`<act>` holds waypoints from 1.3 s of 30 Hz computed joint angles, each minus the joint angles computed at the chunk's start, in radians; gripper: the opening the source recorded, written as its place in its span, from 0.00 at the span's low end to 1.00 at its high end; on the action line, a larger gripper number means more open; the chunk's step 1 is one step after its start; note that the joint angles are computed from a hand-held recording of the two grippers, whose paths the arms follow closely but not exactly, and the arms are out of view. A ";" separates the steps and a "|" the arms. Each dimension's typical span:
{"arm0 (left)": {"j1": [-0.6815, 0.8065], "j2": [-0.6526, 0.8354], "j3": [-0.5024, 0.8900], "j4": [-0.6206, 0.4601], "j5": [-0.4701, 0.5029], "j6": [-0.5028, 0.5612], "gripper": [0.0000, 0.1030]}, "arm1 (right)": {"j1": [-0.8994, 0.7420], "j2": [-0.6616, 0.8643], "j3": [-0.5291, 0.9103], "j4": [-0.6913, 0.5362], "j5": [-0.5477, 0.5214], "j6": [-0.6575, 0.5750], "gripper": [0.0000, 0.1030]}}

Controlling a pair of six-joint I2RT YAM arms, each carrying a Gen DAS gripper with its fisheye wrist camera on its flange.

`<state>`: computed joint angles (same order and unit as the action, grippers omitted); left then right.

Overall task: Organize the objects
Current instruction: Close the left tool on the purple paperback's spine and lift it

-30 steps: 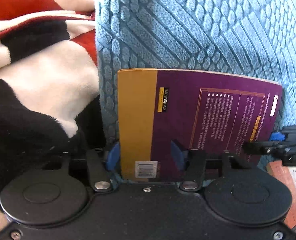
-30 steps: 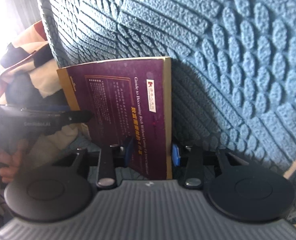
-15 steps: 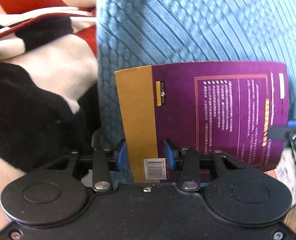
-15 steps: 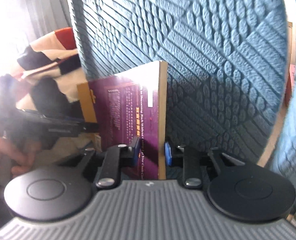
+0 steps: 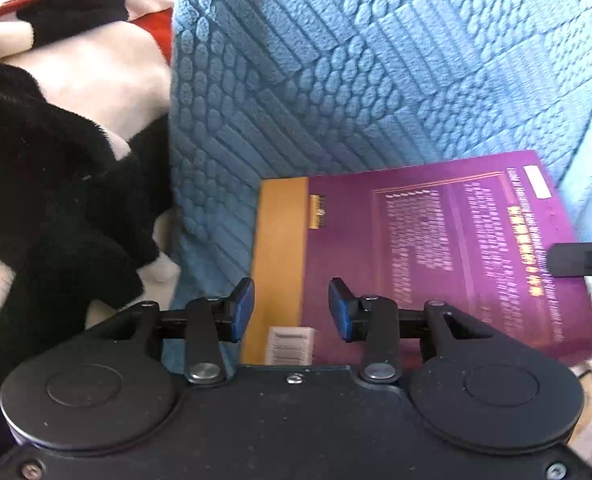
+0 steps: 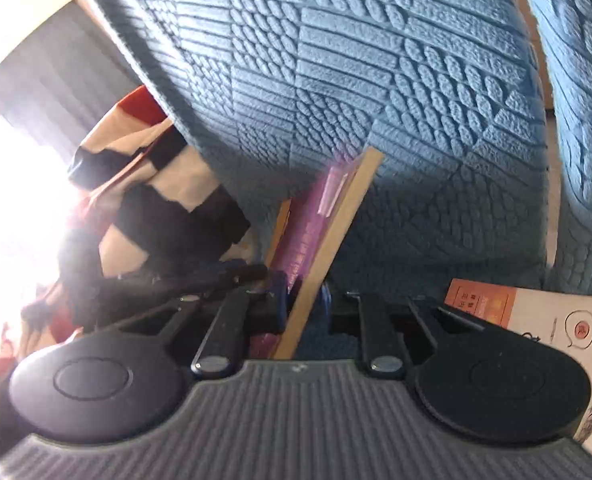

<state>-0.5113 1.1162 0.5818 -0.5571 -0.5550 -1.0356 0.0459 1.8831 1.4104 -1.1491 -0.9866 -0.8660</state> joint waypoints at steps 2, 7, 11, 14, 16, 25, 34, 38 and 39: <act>-0.054 0.013 0.031 -0.068 -0.052 -0.027 0.46 | -0.004 -0.029 -0.023 0.024 0.015 0.026 0.17; -0.258 0.064 0.134 -0.253 -0.156 -0.169 0.67 | 0.013 -0.053 -0.037 0.061 0.033 0.122 0.16; -0.372 0.136 0.205 -0.324 -0.171 -0.212 0.79 | 0.000 -0.052 -0.023 0.034 0.046 0.159 0.15; -0.435 0.237 0.262 -0.322 -0.192 -0.214 0.79 | -0.005 -0.063 -0.013 0.012 0.073 0.174 0.15; -0.474 0.346 0.326 -0.373 -0.237 -0.217 0.79 | 0.006 -0.073 -0.010 0.005 0.082 0.199 0.14; -0.504 0.621 0.485 -0.453 -0.352 -0.106 0.76 | 0.007 -0.093 0.009 -0.054 0.076 0.244 0.13; -0.519 0.807 0.581 -0.549 -0.431 -0.102 0.56 | -0.001 -0.088 0.000 -0.055 0.094 0.310 0.13; -0.543 0.898 0.637 -0.661 -0.512 -0.119 0.43 | -0.004 -0.087 -0.007 -0.040 0.101 0.321 0.13; -0.548 0.909 0.644 -0.671 -0.519 -0.115 0.41 | -0.006 -0.085 -0.007 -0.040 0.100 0.325 0.13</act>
<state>-1.0589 2.0252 1.2259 -1.2285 -1.0738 -1.1509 0.0402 1.7985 1.4036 -1.1894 -0.8865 -0.5409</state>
